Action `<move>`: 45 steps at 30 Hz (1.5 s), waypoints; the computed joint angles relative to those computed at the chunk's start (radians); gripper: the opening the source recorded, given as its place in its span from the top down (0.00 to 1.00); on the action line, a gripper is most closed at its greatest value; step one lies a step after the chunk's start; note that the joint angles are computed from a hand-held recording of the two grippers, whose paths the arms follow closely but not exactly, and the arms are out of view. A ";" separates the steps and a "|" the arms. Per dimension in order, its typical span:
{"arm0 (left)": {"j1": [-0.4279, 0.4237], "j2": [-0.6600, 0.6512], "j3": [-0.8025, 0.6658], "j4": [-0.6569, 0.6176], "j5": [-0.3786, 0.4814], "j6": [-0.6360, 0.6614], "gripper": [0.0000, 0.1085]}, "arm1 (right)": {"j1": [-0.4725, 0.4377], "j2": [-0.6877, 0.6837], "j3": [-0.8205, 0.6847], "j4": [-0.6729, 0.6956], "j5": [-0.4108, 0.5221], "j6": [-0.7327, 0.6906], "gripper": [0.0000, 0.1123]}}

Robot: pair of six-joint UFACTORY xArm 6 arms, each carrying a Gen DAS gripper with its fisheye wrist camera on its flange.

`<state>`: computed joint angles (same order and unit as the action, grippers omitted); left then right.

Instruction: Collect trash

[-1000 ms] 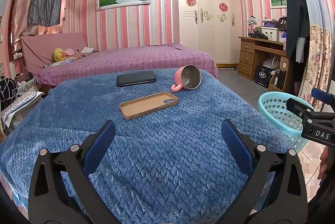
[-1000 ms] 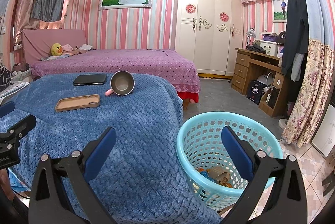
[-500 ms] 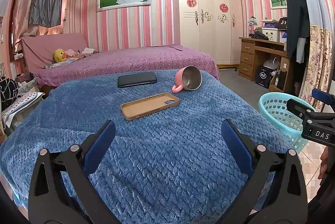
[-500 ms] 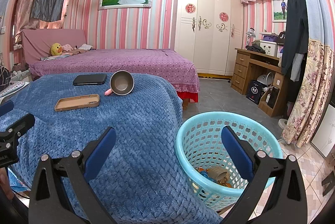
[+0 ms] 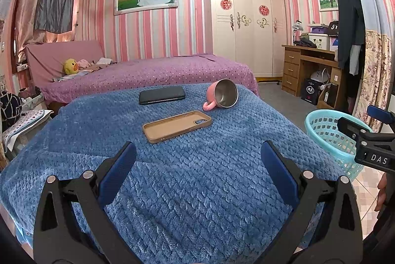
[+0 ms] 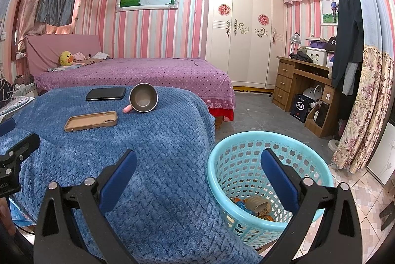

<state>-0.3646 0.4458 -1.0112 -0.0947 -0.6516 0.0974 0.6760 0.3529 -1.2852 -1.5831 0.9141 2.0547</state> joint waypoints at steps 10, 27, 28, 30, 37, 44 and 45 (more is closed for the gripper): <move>0.003 -0.006 0.000 0.000 -0.003 0.003 0.10 | 0.000 0.002 -0.003 0.001 0.000 -0.003 0.13; 0.001 -0.004 0.001 -0.004 -0.005 0.006 0.10 | 0.000 0.003 -0.004 0.002 0.000 -0.003 0.13; 0.001 -0.004 0.001 -0.003 -0.004 0.006 0.10 | 0.000 0.004 -0.005 0.002 0.000 -0.005 0.13; 0.001 -0.005 0.001 -0.004 -0.005 0.004 0.10 | 0.000 0.003 -0.004 0.002 0.000 -0.004 0.13; 0.002 -0.004 0.001 -0.001 -0.005 0.002 0.10 | -0.002 -0.005 0.008 0.001 -0.001 -0.003 0.13; -0.003 -0.004 0.001 -0.010 -0.007 0.007 0.10 | -0.004 -0.013 0.021 -0.002 -0.002 0.003 0.13; -0.004 -0.004 0.001 -0.012 -0.008 0.008 0.10 | -0.005 -0.013 0.022 -0.003 0.000 0.003 0.13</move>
<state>-0.3681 0.4421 -1.0098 -0.1070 -0.6601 0.1054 0.6713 0.3397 -1.2635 -1.5861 0.9137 2.0581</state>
